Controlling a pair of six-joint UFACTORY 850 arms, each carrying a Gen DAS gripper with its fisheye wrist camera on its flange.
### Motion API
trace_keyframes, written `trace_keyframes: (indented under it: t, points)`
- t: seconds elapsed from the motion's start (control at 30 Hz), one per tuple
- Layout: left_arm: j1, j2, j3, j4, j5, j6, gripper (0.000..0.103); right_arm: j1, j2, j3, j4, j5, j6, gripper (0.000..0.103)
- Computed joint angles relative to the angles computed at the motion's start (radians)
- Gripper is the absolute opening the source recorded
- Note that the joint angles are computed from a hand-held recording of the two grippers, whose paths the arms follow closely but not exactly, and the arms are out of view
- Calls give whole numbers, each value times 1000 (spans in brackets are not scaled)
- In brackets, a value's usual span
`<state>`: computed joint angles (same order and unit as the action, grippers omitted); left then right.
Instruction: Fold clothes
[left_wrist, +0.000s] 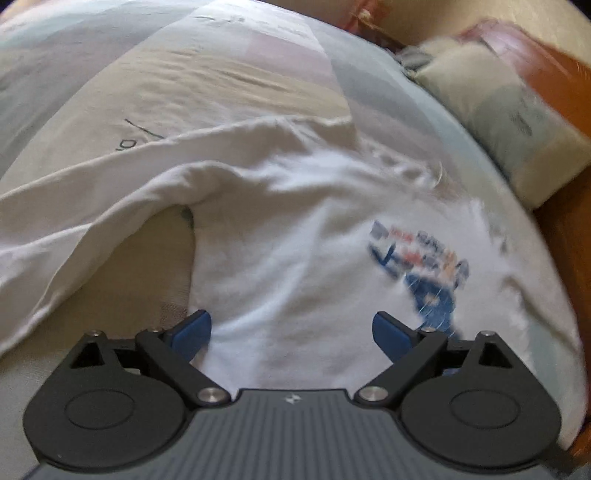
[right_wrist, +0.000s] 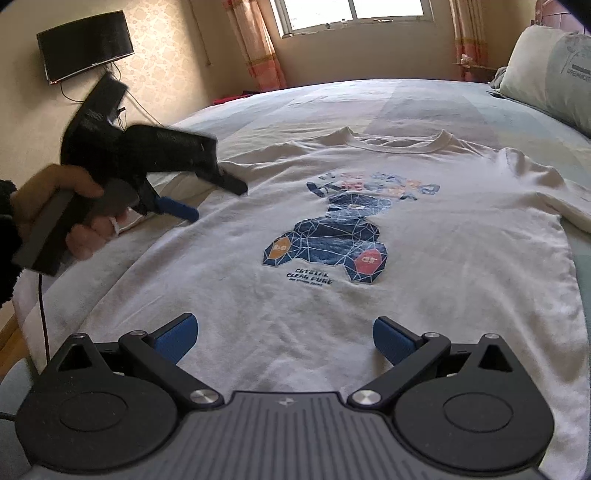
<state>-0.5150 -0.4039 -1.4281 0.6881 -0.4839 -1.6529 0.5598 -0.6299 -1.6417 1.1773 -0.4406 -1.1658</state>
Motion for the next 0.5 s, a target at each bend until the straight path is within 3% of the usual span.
trace_keyframes:
  t: [0.1,0.17,0.27,0.37,0.43,0.5]
  points:
    - [-8,17,15,19,-3,-5,94,-2,-2,-2,-6,3,15,103]
    - [-3,45,62,-17,78,-28,94,-3,-3,-4,-8,-1,24,103]
    - [-7,62,101,-59,141,-19,94,-3,-5,-7,-11,-5,30,103]
    - [-27,52,84,-38,51,11,92,2,-7,-10,-38,3,46,103]
    - [-37,35,42,-66,-47,47,84,4,-6,-8,-43,8,47,103]
    - [-39,44,36,-74,-40,39,84,3,-4,-6,-33,7,39,103]
